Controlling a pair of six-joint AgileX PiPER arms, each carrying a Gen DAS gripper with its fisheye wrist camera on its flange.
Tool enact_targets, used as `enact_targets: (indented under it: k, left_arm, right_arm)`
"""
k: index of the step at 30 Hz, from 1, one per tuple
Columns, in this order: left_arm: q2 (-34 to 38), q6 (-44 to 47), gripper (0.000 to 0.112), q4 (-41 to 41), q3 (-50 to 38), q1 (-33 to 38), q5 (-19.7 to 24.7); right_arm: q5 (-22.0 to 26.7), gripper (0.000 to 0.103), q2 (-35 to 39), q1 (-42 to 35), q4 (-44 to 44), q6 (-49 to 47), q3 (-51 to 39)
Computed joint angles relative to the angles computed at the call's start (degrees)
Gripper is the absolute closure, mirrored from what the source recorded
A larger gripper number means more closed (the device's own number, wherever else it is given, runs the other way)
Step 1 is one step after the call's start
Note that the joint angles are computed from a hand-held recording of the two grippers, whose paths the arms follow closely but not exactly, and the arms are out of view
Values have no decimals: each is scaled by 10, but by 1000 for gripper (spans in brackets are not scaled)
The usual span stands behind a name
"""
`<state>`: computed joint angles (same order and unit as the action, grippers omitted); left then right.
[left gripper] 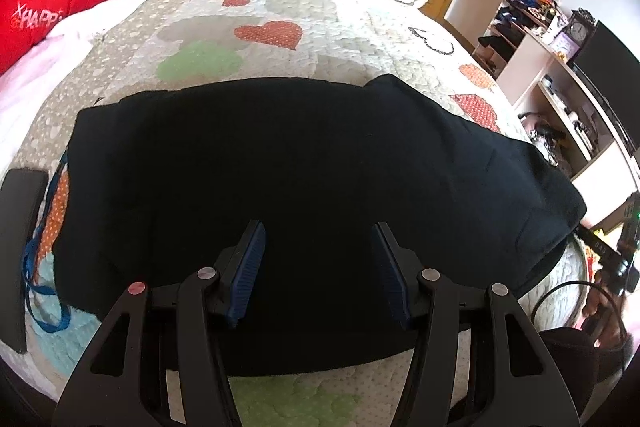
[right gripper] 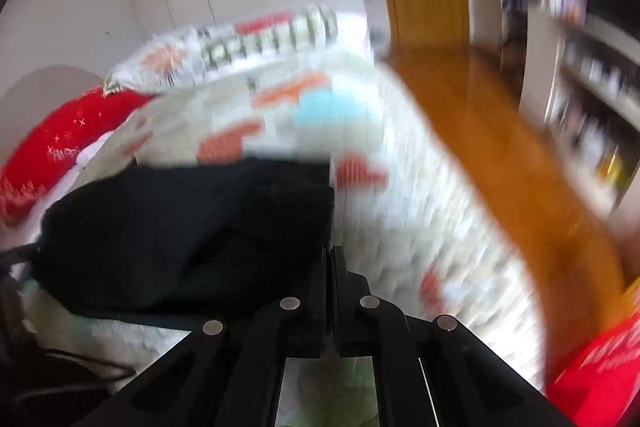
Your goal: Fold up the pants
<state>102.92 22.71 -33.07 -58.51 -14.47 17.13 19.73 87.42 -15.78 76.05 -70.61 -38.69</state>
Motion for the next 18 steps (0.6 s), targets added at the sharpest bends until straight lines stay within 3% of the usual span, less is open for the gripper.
enact_targets:
  k: [2, 4, 7, 9, 10, 11, 12, 15, 16, 17, 18]
  left_arm:
    - [-22, 48, 57, -42, 18, 11, -1]
    - [-47, 105, 57, -89, 36, 29, -2]
    - [-80, 149, 57, -124, 58, 63, -4]
    - [-96, 154, 57, -135, 69, 92, -6]
    - [-102, 158, 52, -144, 75, 110, -7]
    - [-105, 165, 48, -155, 80, 123, -8]
    - [-108, 169, 44, -166, 85, 136, -11]
    - [-104, 171, 44, -183, 95, 173, -6]
    - [-101, 160, 44, -175, 97, 185, -1]
    - [-97, 145, 44, -162, 97, 190, -2]
    - [-96, 134, 44, -153, 99, 195, -3]
  right_arm:
    - [6, 99, -28, -19, 9, 4, 15]
    - [5, 98, -64, -35, -58, 74, 22]
    - [122, 92, -106, -92, -68, 60, 23]
    - [165, 69, -129, -91, -57, 37, 29]
    - [175, 48, -127, -78, -47, 30, 28]
    - [188, 43, -112, -60, -25, 22, 25]
    - [196, 43, -92, -48, -6, 17, 20]
    - [184, 45, -16, -1, 70, -8, -3]
    - [182, 59, 5, 8, 95, -25, -11]
    - [182, 88, 25, 16, 104, -22, -24]
    - [183, 100, 33, 22, 103, -9, -33]
